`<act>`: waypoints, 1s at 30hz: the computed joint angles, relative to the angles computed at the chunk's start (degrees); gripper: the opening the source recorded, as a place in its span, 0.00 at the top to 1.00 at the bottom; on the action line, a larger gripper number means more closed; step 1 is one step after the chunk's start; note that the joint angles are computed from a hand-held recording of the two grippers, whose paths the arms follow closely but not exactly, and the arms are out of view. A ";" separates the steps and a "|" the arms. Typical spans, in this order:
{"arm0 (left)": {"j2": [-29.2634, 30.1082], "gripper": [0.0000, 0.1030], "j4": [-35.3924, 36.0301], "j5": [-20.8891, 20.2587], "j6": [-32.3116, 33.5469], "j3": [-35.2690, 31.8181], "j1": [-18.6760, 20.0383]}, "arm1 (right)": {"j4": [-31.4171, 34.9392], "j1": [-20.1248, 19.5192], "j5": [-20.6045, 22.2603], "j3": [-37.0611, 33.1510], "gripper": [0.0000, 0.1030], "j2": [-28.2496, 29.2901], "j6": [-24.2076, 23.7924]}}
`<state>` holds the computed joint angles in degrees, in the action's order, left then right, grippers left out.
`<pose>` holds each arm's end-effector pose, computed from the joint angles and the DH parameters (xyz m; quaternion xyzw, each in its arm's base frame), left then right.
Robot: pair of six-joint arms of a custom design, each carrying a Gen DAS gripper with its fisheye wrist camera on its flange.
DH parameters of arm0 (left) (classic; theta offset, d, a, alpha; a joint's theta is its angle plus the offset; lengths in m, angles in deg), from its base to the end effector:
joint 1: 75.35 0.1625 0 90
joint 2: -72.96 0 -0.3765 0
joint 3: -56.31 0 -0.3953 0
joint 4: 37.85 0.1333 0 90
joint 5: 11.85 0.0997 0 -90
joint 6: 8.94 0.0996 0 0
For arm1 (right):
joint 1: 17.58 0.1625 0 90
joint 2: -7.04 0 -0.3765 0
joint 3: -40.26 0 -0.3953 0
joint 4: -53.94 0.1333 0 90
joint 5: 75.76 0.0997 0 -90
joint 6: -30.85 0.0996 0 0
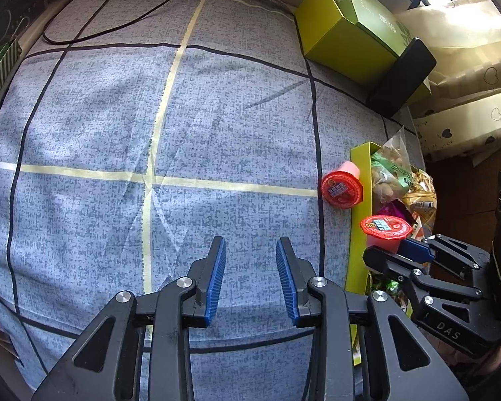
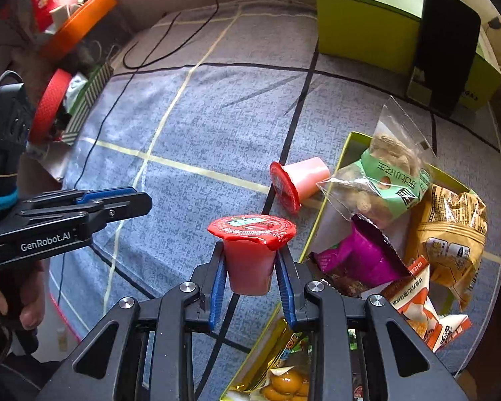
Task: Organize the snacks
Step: 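Grasp the pink jelly cup with the left gripper while the right holds its cup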
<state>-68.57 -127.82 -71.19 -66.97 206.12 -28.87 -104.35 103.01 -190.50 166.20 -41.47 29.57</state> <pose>0.0077 -0.2592 0.2406 -0.1025 0.9566 -0.1601 0.2209 0.2924 -0.3145 -0.0464 0.2837 -0.9316 -0.0213 0.2263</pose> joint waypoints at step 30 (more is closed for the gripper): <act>34.93 0.45 -35.80 -5.05 20.89 -2.21 7.06 | -1.73 -1.79 -1.00 10.44 0.75 -12.81 6.66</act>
